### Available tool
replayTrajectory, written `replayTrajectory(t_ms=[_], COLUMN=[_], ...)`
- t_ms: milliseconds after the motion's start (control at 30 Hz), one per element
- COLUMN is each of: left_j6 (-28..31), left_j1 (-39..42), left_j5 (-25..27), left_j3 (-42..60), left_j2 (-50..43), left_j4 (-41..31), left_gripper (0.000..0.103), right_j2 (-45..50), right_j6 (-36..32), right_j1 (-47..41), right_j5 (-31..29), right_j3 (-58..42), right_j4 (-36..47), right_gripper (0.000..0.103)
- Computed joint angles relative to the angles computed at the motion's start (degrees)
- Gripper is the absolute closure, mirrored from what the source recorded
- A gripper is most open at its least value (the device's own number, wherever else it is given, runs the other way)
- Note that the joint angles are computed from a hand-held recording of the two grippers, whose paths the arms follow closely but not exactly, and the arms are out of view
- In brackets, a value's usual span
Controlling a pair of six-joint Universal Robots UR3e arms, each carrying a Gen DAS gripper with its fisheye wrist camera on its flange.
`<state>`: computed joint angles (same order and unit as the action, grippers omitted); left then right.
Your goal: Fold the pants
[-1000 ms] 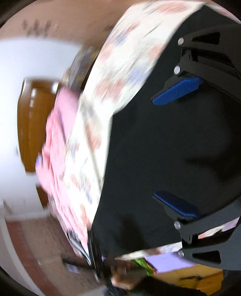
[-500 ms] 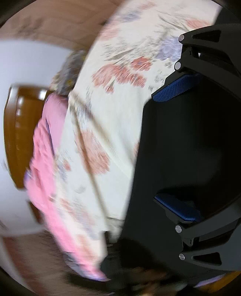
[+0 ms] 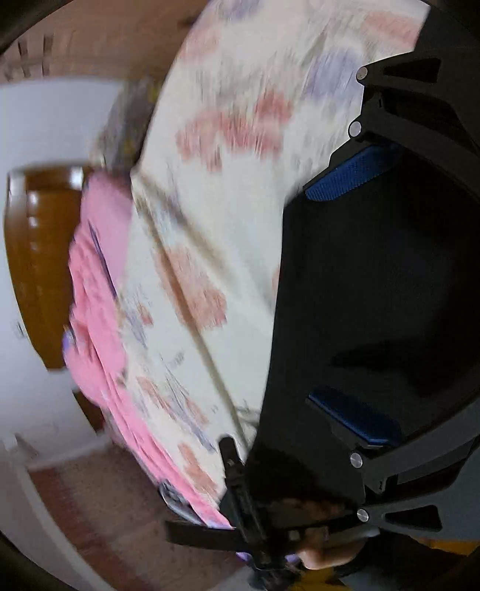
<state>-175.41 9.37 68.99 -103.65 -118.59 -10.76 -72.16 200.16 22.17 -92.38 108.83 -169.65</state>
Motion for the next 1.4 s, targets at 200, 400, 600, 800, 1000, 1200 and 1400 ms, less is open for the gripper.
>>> replayTrajectory(t_ms=[200, 400, 600, 800, 1000, 1200, 1400], left_j6=[0.22, 0.18, 0.39, 0.08, -2.47, 2.61, 13.41], left_j1=[0.41, 0.44, 0.12, -0.12, -4.88, -14.50, -40.11], left_j5=[-0.80, -0.55, 0.26, 0.47, 11.69, 3.67, 22.76], left_j3=[-0.07, -0.17, 0.32, 0.24, -0.72, -24.11, -7.98], left_j2=[-0.05, 0.16, 0.05, -0.12, 1.61, 17.81, 4.44], left_j4=[0.05, -0.05, -0.68, -0.22, 2.62, 23.97, 9.20], left_gripper=[0.002, 0.002, 0.002, 0.002, 0.002, 0.002, 0.002], right_j2=[-19.97, -28.02, -48.87, -51.60, -52.82, -66.30, -57.19], right_j6=[0.22, 1.93, 1.83, -4.78, -0.85, 10.16, 12.67], right_j1=[3.57, -5.80, -11.02, -11.51, -10.18, 3.28, 6.85], right_j5=[-9.84, -9.92, -6.79, -7.07, -7.76, -18.83, -23.13], right_j3=[13.47, 27.13, 33.49, 39.83, 39.94, 37.59, 41.24], right_j4=[18.70, 11.99, 22.12, 24.22, 22.80, 36.43, 32.40], right_gripper=[0.005, 0.005, 0.004, 0.004, 0.005, 0.004, 0.004])
